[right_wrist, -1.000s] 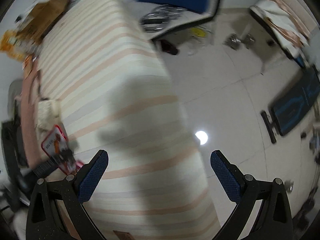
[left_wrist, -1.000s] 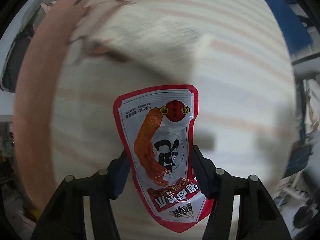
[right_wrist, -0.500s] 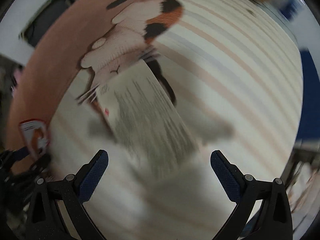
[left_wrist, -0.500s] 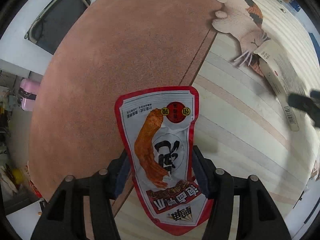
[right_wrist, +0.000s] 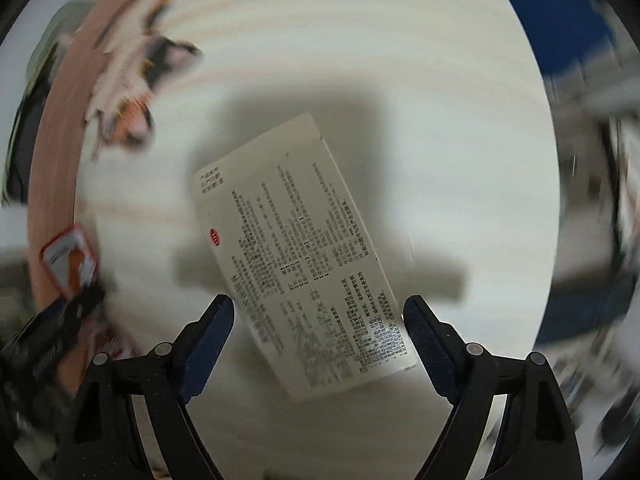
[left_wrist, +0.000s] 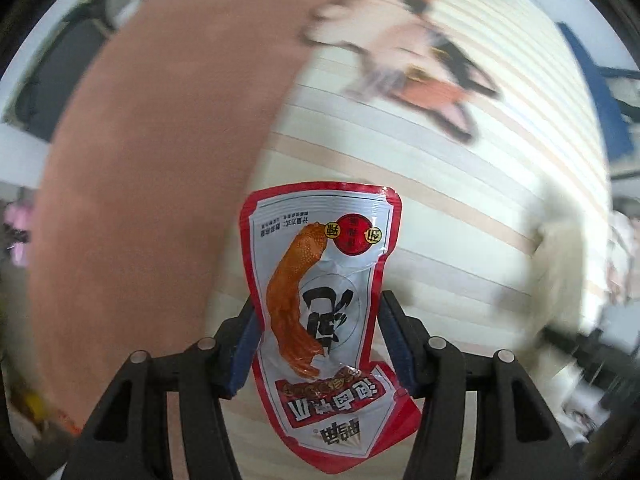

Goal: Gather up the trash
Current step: 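Grasp the red-white snack bag with the left tool while the right tool grasps the white leaflet, then carry both items over the white bin and open both tools to drop them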

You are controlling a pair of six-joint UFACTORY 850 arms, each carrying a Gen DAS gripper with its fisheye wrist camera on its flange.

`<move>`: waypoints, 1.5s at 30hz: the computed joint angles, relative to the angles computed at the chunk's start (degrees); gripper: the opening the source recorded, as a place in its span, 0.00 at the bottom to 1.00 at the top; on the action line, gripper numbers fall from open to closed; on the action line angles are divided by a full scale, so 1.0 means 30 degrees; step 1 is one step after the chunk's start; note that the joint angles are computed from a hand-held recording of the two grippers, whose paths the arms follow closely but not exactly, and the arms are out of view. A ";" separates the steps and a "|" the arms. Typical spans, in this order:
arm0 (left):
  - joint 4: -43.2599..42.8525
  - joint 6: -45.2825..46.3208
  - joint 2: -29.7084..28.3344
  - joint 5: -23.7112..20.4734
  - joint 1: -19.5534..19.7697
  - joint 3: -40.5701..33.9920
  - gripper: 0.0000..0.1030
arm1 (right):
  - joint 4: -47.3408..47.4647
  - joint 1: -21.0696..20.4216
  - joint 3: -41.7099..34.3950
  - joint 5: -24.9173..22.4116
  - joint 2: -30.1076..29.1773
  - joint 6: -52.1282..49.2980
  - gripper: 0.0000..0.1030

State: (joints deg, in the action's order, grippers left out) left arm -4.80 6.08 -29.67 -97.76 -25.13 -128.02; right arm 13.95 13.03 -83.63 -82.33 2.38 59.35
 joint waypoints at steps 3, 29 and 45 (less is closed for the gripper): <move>-0.0066 0.0176 0.0443 0.0209 -0.0164 0.0647 0.56 | 0.0525 0.0346 0.1022 0.0445 0.1128 0.0787 0.86; -0.0534 0.0973 -0.0491 -0.1753 -0.0173 -0.3749 0.43 | -0.5257 0.4601 -0.2216 -0.0798 0.0075 0.3282 0.73; -0.2841 0.3957 0.2314 -0.1663 0.3321 -0.3569 0.43 | -0.9164 0.9403 -0.7675 -0.2544 -0.1900 0.7857 0.73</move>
